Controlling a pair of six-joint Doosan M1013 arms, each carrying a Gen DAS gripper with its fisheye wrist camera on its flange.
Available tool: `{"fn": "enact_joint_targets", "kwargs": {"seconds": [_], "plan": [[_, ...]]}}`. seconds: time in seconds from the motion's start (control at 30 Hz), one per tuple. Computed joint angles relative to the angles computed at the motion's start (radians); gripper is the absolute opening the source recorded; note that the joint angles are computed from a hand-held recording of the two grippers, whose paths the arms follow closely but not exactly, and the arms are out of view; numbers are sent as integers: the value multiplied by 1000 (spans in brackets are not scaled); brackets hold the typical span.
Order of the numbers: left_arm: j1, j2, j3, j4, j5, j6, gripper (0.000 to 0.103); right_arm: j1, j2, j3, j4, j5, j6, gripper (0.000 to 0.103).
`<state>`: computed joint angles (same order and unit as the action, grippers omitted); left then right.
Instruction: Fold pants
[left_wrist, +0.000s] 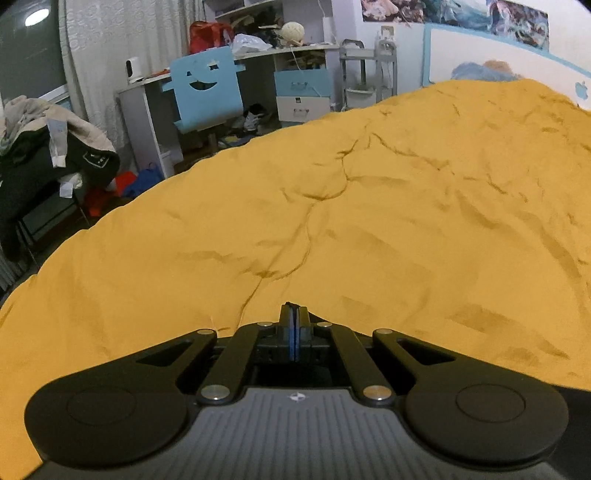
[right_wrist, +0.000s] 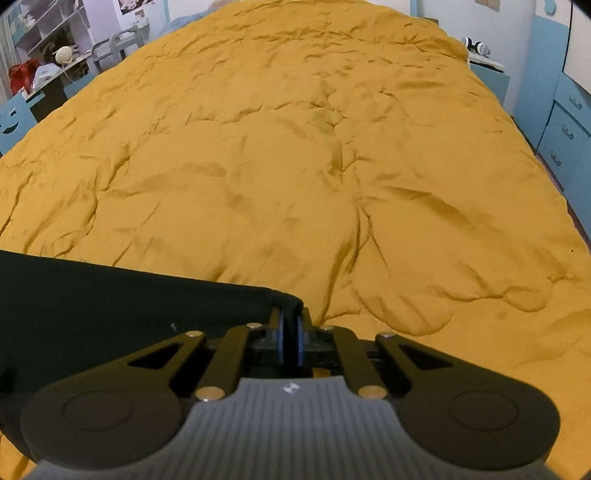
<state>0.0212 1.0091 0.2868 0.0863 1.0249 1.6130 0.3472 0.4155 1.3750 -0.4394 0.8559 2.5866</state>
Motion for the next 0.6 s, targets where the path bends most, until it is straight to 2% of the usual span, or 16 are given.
{"fn": "enact_joint_targets", "kwargs": {"seconds": [0.1,0.13,0.17,0.23,0.4,0.47,0.53,0.6], "plan": [[-1,26,-61,31,58,-53,7,4,6,-7,-21,19,34,14],[1,25,-66,30,69,-69,15,6,8,-11,-28,31,51,25],[7,3,-31,12,48,-80,15,10,9,-15,-44,48,72,33],[20,-38,32,-16,15,-108,15,19,1,-8,-74,57,104,33],[57,-112,149,-149,5,-156,20,55,-33,20,-135,96,206,36],[69,-130,188,-193,15,-194,31,74,-48,34,-142,115,234,36],[75,-144,226,-208,13,-232,38,93,-68,55,-155,124,275,36],[83,-153,259,-233,10,-272,40,113,-92,83,-172,125,344,36]]}}
